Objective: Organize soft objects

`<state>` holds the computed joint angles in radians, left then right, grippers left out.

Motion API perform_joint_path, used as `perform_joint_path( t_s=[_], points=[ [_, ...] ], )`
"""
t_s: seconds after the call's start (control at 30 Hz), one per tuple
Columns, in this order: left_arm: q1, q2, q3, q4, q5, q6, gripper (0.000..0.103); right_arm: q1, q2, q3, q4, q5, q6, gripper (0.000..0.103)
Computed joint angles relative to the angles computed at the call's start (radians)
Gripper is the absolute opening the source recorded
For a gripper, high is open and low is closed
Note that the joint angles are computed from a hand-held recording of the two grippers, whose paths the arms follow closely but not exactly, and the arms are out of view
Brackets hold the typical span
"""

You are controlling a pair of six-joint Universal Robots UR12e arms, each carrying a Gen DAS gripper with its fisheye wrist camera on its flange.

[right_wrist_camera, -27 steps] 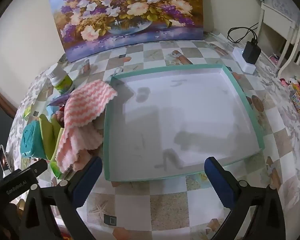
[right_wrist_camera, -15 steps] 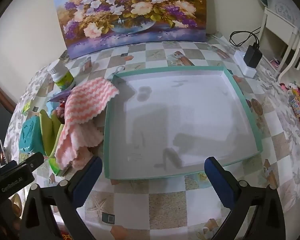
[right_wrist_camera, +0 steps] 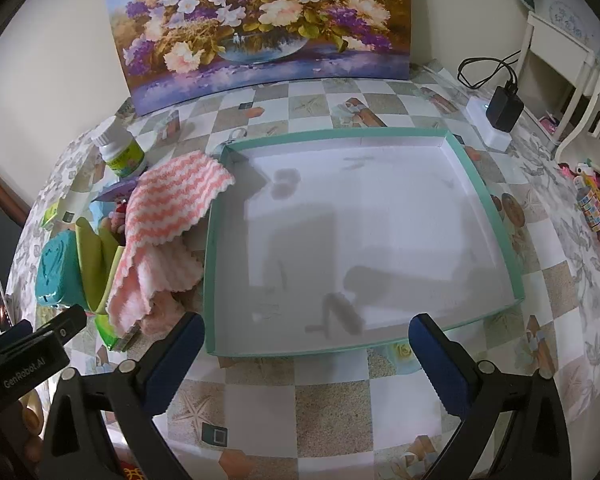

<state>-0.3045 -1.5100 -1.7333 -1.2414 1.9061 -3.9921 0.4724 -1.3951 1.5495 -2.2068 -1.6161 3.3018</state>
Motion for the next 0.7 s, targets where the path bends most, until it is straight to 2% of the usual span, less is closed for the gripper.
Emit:
perform_joint_path(
  t_s=[0.7],
  points=[
    [-0.002,-0.003,0.004,-0.006,0.003,0.014,0.103,0.001,0.001,-0.002,0.007,0.000,-0.001,0.103]
  ],
)
